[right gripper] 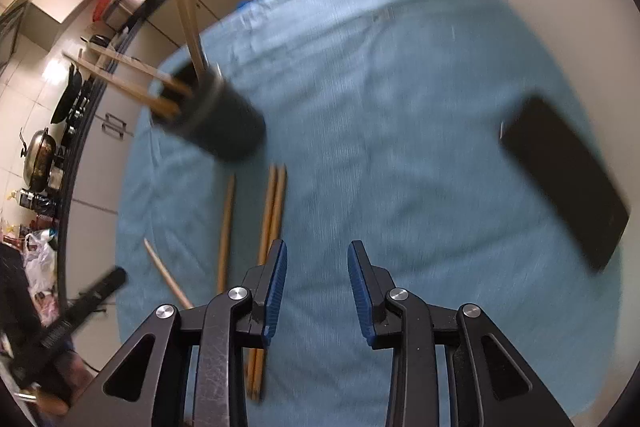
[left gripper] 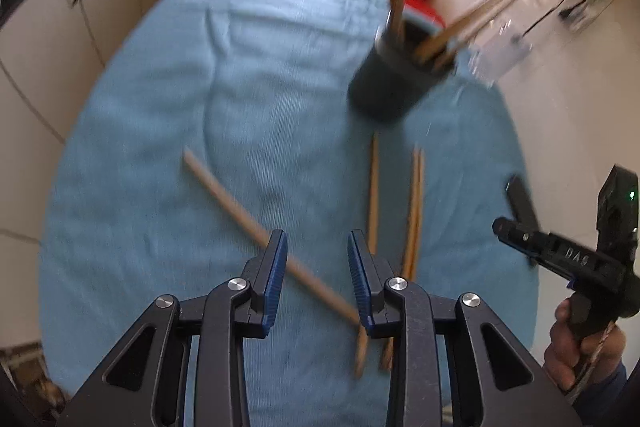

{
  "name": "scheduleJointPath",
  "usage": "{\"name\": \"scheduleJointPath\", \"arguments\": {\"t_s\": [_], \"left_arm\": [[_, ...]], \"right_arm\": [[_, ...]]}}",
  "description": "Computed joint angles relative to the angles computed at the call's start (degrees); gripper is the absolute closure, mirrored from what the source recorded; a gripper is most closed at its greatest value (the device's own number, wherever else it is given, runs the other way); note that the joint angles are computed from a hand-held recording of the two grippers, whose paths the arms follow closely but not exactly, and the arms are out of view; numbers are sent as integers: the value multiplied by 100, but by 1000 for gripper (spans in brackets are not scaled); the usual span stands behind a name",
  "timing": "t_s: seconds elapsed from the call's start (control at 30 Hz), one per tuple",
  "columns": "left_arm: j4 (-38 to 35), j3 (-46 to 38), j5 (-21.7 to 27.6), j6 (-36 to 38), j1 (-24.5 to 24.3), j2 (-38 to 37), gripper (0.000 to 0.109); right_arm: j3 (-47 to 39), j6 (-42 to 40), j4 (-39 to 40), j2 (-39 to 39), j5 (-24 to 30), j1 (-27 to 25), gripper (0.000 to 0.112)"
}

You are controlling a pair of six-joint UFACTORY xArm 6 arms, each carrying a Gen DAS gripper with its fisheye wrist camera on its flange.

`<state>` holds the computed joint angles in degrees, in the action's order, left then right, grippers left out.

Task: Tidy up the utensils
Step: 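Move both open grippers down to the remaining chopsticks on the towel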

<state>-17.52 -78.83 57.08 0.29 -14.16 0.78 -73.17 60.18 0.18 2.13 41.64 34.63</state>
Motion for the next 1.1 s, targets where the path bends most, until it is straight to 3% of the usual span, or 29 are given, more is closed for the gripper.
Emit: {"name": "scheduleJointPath", "arguments": {"t_s": [0.23,0.53,1.1], "left_arm": [[67,616,-140,123,51,-497,78],[130,937,-220,103,314,-746,77],[-31,1059,-164,390,1029,-788,77]], "right_arm": [[276,-30,383,-65,-287,73,80],[-1003,-569,874,1003,-7,-127,98],[-3141,-492,426,2612,1310,-198,101]]}}
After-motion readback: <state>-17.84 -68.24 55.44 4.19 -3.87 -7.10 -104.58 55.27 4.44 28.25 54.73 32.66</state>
